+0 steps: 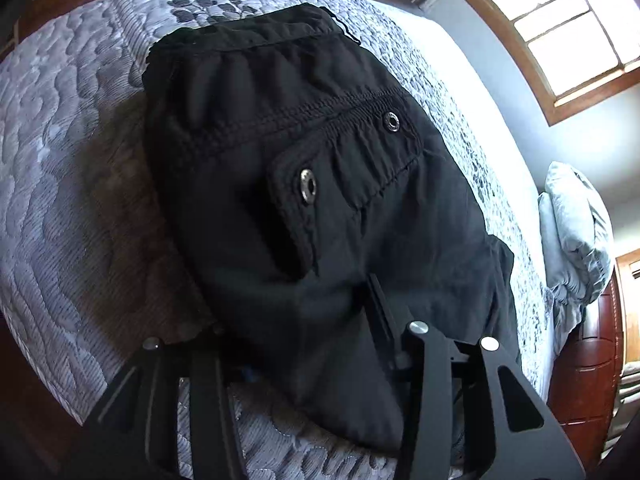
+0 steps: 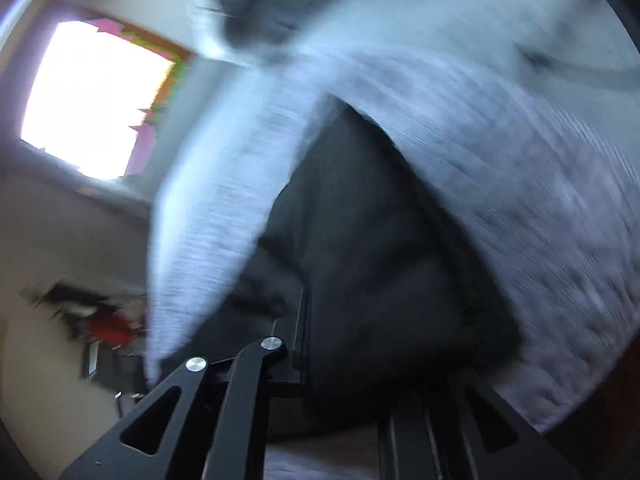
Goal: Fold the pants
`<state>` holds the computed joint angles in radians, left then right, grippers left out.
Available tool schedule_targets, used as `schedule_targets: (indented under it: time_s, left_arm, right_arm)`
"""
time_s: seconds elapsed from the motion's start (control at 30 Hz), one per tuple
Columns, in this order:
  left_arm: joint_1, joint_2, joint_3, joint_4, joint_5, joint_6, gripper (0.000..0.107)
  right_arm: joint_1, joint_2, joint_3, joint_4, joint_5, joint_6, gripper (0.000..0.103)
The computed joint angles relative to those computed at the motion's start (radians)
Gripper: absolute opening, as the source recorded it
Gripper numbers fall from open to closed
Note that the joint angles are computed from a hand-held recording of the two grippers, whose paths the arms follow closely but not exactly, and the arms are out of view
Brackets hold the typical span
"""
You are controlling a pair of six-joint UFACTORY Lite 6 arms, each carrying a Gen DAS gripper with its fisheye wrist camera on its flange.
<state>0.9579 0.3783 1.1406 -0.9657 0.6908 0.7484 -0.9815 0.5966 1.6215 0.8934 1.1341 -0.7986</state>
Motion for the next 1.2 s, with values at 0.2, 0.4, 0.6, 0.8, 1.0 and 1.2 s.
schedule_targets:
  time_s: [0.2,0.4,0.6,0.8,1.0,1.2]
  left_arm:
    - [-0.04,0.007,0.023,0.048,-0.021,-0.063,0.051]
    - [-0.067,0.0,0.029,0.089,-0.021,-0.091,0.061]
    - [-0.061,-0.025,0.007,0.119,0.008,-0.106,0.074]
    - [-0.062,-0.021,-0.004,0.113,0.002,-0.11,0.076]
    - [-0.099,-0.005,0.006,0.127,-0.038,-0.153,0.08]
    - [-0.142,-0.012,-0.003,0.113,-0.103,-0.177,0.067]
  right_arm:
    - [-0.093,-0.047,-0.092,0.061,0.026,-0.093,0.053]
    - [-0.177,-0.058,-0.114,0.043,0.123,-0.067,0.062]
    - [-0.195,0.008,-0.114,0.081,0.137,-0.061,0.062]
    - [-0.125,0.07,-0.075,0.137,0.062,-0.044,0.062]
    - [-0.049,0.12,0.021,0.149,0.03,0.013,0.024]
    - [0.042,0.094,0.226,0.119,0.06,0.027,0.015]
